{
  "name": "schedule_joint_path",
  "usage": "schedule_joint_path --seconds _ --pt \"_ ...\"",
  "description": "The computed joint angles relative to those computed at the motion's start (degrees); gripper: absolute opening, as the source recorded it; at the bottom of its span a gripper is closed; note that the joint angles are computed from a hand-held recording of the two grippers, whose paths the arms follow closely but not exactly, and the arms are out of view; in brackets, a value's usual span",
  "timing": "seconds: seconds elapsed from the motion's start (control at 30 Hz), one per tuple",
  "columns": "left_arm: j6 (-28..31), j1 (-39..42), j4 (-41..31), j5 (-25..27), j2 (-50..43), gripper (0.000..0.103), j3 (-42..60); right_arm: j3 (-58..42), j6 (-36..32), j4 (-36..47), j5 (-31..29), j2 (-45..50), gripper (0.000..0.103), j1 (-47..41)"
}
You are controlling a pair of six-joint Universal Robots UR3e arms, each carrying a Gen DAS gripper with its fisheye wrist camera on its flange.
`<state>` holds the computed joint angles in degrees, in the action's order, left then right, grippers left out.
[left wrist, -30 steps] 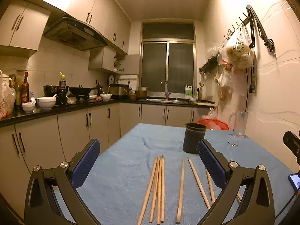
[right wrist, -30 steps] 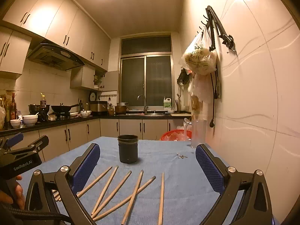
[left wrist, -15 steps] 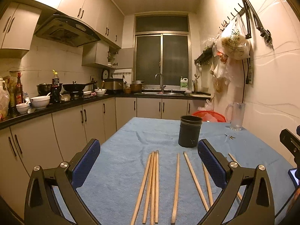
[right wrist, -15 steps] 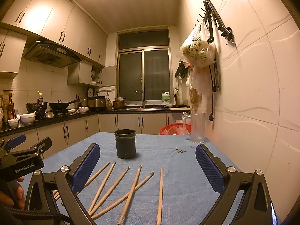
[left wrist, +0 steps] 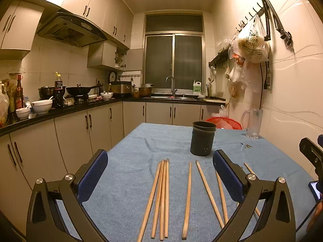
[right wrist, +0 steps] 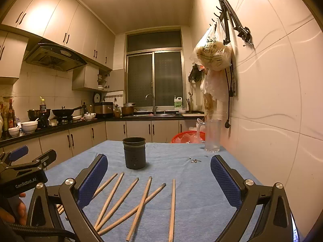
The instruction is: Organize utensils
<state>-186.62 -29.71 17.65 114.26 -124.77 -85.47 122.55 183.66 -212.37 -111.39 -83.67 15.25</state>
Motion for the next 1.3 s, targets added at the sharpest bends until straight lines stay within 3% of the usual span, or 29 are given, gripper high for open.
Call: schedule_joint_path --seconds 0.3,0.83,1.3 --pt "0.07 -0.25 0.75 0.34 -0.20 0.103 0.11 -0.54 -0.38 0.38 -0.63 -0.18 0.103 0.91" --pt "0.85 -3.69 9.54 2.57 3.91 0.103 -11.45 3.68 -1.13 -4.06 -5.55 -1.92 0.103 6.77" --pt "1.34 -5.60 11.32 4.09 4.78 0.103 -14.57 6.24 0.07 -6.43 -7.06 -2.21 0.103 8.84"
